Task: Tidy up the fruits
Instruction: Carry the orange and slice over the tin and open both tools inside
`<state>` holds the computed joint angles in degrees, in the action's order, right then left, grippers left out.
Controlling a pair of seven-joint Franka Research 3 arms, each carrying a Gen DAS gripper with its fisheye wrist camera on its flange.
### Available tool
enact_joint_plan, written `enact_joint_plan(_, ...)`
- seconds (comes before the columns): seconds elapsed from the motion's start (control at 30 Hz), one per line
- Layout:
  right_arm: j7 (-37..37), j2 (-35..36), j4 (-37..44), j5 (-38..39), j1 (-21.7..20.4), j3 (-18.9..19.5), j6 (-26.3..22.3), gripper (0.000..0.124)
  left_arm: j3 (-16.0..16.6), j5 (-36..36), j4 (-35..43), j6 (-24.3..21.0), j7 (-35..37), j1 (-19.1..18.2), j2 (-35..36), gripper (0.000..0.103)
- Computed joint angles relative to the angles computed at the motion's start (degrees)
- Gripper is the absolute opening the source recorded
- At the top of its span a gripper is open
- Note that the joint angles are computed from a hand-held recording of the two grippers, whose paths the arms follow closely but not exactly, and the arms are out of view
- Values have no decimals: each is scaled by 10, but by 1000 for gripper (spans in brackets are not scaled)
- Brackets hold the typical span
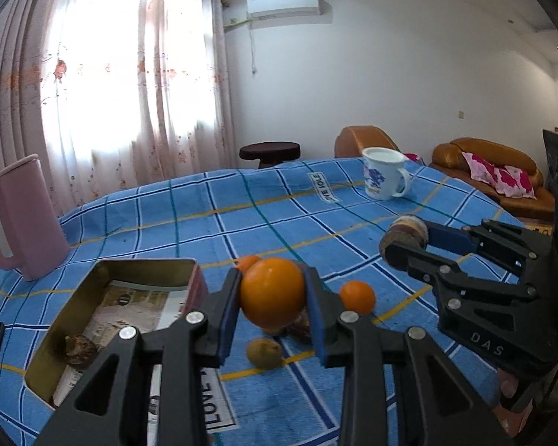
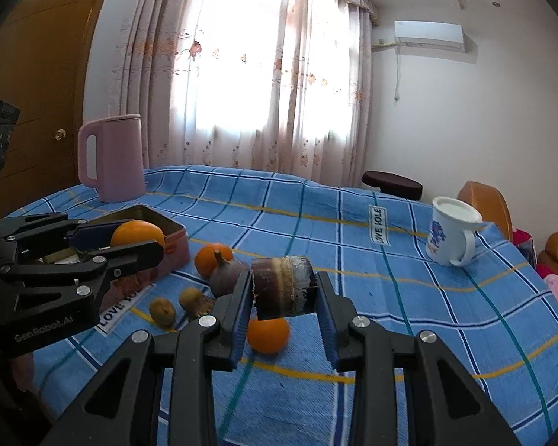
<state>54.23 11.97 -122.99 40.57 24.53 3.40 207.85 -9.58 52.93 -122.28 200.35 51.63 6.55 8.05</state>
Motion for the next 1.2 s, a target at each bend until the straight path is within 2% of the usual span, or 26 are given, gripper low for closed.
enact_joint_plan(0.33,-26,18,40,7,17,-5,-15,35,16,-39,-9,7,21,2,-6,35)
enact_joint_plan(0.63,-46,33,75,8,34,-12,-32,35,16,-20,-5,4,-6,21,-6,35)
enact_joint_plan(0.8,-80,49,111,35,64,-31,-54,35,21,-20,-5,5,-15,29,-7,35)
enact_joint_plan(1.2,-106,82,166,47,128,-77,-93,35,27,16,7,9,-71,65,3,35)
